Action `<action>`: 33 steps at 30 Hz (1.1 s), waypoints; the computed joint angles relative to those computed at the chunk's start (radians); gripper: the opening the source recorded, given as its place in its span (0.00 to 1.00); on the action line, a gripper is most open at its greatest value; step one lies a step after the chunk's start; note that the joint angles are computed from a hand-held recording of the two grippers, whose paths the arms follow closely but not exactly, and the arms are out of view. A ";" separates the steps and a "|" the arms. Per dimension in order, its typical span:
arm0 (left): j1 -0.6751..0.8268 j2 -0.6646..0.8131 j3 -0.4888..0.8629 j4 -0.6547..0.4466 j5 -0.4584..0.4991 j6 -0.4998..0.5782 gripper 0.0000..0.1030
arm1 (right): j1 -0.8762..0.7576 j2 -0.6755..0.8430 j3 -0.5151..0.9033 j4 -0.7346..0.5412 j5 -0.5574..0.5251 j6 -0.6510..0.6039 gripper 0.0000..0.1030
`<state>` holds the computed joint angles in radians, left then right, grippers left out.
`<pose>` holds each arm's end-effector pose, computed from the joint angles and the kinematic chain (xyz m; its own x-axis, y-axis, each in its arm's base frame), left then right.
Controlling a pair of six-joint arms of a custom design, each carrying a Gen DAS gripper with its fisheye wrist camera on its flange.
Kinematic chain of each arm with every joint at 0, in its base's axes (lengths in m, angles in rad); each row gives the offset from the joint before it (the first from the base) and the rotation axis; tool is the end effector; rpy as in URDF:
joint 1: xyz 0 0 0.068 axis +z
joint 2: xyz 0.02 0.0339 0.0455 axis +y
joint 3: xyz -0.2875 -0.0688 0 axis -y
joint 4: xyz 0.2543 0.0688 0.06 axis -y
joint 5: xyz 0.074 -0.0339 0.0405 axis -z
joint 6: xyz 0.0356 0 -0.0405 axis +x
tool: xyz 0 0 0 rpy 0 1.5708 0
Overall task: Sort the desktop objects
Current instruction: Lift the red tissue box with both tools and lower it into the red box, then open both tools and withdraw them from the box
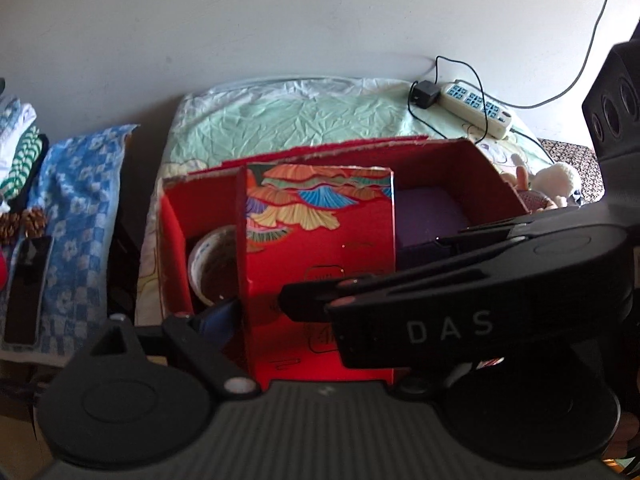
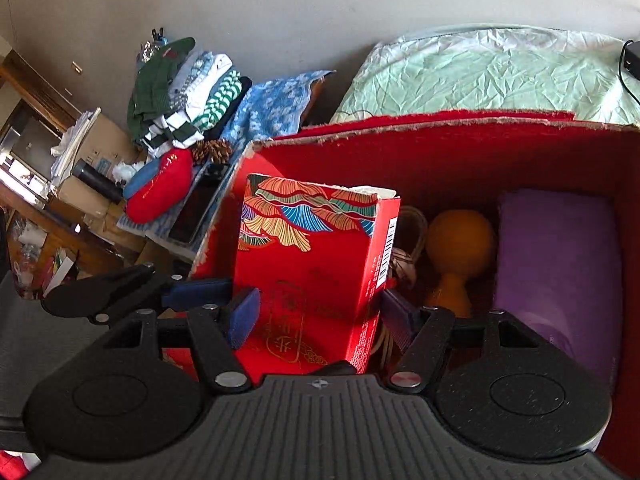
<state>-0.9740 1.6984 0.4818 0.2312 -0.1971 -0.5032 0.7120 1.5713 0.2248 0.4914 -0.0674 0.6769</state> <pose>0.1526 -0.2122 0.0902 -0.7722 0.2950 -0.5627 0.4314 0.8937 -0.1235 0.1552 0.1371 0.0838 -0.8746 0.0707 -0.4796 -0.1764 0.8751 0.4506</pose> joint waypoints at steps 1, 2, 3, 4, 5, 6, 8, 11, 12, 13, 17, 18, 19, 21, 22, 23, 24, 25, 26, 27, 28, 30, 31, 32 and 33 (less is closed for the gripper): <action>0.000 0.015 0.002 0.004 0.009 -0.011 0.85 | -0.012 -0.003 -0.003 -0.012 -0.009 -0.016 0.68; -0.005 0.033 0.007 0.009 0.017 -0.023 0.85 | -0.028 -0.006 -0.003 -0.028 -0.022 -0.032 0.68; -0.011 0.049 0.017 0.009 0.021 -0.029 0.85 | -0.046 -0.003 0.002 -0.050 -0.033 -0.045 0.68; -0.017 0.066 0.028 0.009 0.024 -0.035 0.85 | -0.065 0.003 0.011 -0.076 -0.044 -0.058 0.68; -0.021 0.083 0.043 0.004 0.030 -0.037 0.85 | -0.087 0.014 0.013 -0.083 -0.057 -0.075 0.68; -0.024 0.103 0.064 -0.004 0.041 -0.037 0.85 | -0.110 0.029 0.014 -0.081 -0.072 -0.094 0.69; -0.034 0.146 0.106 -0.018 0.050 -0.039 0.85 | -0.159 0.039 0.007 -0.073 -0.108 -0.116 0.69; -0.047 0.186 0.144 -0.025 0.050 -0.033 0.85 | -0.193 0.046 0.007 -0.084 -0.134 -0.130 0.72; -0.048 0.193 0.153 -0.029 0.054 -0.031 0.86 | -0.194 0.048 0.009 -0.089 -0.138 -0.134 0.75; -0.049 0.199 0.163 -0.035 0.057 -0.030 0.86 | -0.191 0.048 0.011 -0.097 -0.140 -0.137 0.76; -0.062 0.210 0.187 -0.059 0.051 -0.004 0.86 | -0.198 0.032 -0.019 -0.058 -0.126 -0.104 0.76; -0.061 0.212 0.188 -0.056 0.054 -0.001 0.86 | -0.211 0.031 -0.036 -0.027 -0.126 -0.085 0.74; -0.061 0.213 0.188 -0.054 0.057 0.002 0.86 | -0.223 0.031 -0.053 0.004 -0.127 -0.066 0.72; -0.058 0.222 0.198 -0.059 0.063 0.009 0.86 | -0.250 0.034 -0.085 0.067 -0.127 -0.028 0.68; -0.054 0.225 0.199 -0.058 0.071 0.010 0.86 | -0.254 0.026 -0.099 0.085 -0.119 -0.014 0.68; -0.049 0.224 0.193 -0.048 0.077 0.008 0.86 | -0.254 0.014 -0.113 0.096 -0.108 -0.001 0.68; -0.044 0.219 0.181 -0.036 0.081 0.004 0.86 | -0.253 0.001 -0.127 0.106 -0.096 0.012 0.65; -0.039 0.211 0.167 -0.026 0.084 -0.003 0.86 | -0.253 0.005 -0.132 0.118 -0.096 0.021 0.62; -0.035 0.202 0.152 -0.016 0.089 -0.013 0.86 | -0.252 0.018 -0.133 0.130 -0.103 0.026 0.54; -0.030 0.192 0.137 -0.007 0.093 -0.023 0.86 | -0.252 0.031 -0.133 0.143 -0.109 0.032 0.43; -0.027 0.180 0.123 0.000 0.094 -0.031 0.86 | -0.252 0.058 -0.135 0.179 -0.122 0.042 0.41; -0.024 0.159 0.095 0.023 0.098 -0.040 0.86 | -0.233 0.082 -0.119 0.196 -0.104 0.058 0.39; -0.020 0.151 0.082 0.039 0.109 -0.043 0.86 | -0.214 0.079 -0.103 0.176 -0.076 0.059 0.39; -0.017 0.150 0.078 0.051 0.128 -0.047 0.86 | -0.194 0.070 -0.082 0.146 -0.041 0.057 0.38; -0.022 0.155 0.085 0.047 0.127 -0.054 0.86 | -0.184 0.059 -0.064 0.115 -0.016 0.048 0.38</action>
<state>-0.9960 1.8534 0.5664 0.2781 -0.0699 -0.5568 0.5277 1.6304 0.1610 0.6066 -0.0831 0.7251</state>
